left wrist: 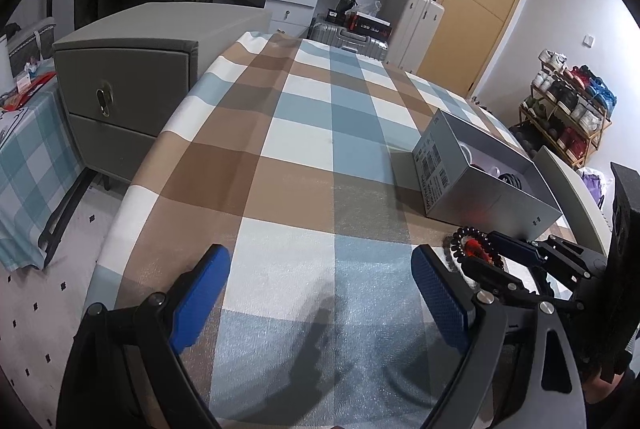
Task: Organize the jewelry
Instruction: 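Close the right gripper on the black beaded bracelet and lift it, then grasp the red China ball with the left gripper while the right holds the bracelet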
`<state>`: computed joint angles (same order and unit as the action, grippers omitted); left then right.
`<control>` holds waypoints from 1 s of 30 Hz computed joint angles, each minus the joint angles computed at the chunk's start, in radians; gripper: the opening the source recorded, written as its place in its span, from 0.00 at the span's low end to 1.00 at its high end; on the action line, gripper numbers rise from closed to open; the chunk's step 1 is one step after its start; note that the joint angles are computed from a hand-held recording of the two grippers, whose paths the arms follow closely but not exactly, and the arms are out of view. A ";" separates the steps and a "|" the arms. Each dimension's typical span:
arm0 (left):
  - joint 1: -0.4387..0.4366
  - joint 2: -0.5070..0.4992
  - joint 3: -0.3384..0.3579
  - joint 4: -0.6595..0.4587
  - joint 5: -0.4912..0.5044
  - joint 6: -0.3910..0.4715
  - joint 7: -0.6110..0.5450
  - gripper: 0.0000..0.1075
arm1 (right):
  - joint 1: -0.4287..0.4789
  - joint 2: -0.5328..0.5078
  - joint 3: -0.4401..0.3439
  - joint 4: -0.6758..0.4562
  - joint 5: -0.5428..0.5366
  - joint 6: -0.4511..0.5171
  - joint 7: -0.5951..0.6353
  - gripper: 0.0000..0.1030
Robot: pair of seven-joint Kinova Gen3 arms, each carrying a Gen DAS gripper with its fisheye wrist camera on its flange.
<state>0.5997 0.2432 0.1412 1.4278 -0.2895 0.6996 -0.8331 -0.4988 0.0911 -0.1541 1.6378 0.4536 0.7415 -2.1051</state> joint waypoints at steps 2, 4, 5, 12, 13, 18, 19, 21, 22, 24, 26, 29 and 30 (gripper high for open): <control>0.000 -0.001 0.000 0.000 0.000 -0.001 0.001 0.83 | 0.021 -0.019 0.003 0.014 -0.048 -0.037 0.023 0.37; 0.000 0.003 0.001 -0.007 0.002 0.007 -0.003 0.83 | 0.044 -0.046 0.005 0.035 -0.095 -0.081 0.045 0.37; -0.002 0.005 0.004 -0.012 0.007 0.010 -0.008 0.83 | 0.054 -0.058 0.005 0.047 -0.112 -0.101 0.050 0.37; -0.043 0.045 0.051 -0.075 0.138 0.034 -0.154 0.83 | 0.141 -0.176 -0.002 0.159 -0.218 -0.251 0.069 0.37; -0.049 0.052 0.060 -0.085 0.162 0.033 -0.186 0.83 | 0.155 -0.196 -0.003 0.179 -0.226 -0.274 0.067 0.37; -0.017 0.123 0.079 -0.203 0.213 0.105 -0.317 0.83 | 0.230 -0.275 -0.025 0.244 -0.230 -0.334 0.037 0.37; -0.008 0.146 0.083 -0.238 0.221 0.132 -0.345 0.83 | 0.236 -0.284 -0.019 0.251 -0.246 -0.341 0.050 0.37; 0.012 0.193 0.082 -0.315 0.235 0.196 -0.391 0.83 | 0.254 -0.303 -0.009 0.266 -0.277 -0.349 0.069 0.37; 0.022 0.216 0.079 -0.354 0.243 0.230 -0.408 0.83 | 0.262 -0.308 -0.004 0.270 -0.291 -0.350 0.079 0.37; 0.031 0.254 0.082 -0.417 0.273 0.279 -0.449 0.83 | 0.276 -0.322 0.006 0.285 -0.320 -0.356 0.095 0.37; 0.067 0.296 0.057 -0.495 0.264 0.346 -0.455 0.83 | 0.280 -0.334 0.022 0.302 -0.353 -0.364 0.122 0.37; 0.083 0.326 0.040 -0.552 0.276 0.387 -0.469 0.83 | 0.282 -0.344 0.040 0.318 -0.393 -0.366 0.158 0.38; 0.092 0.339 0.032 -0.578 0.273 0.410 -0.469 0.83 | 0.279 -0.348 0.051 0.324 -0.410 -0.366 0.174 0.39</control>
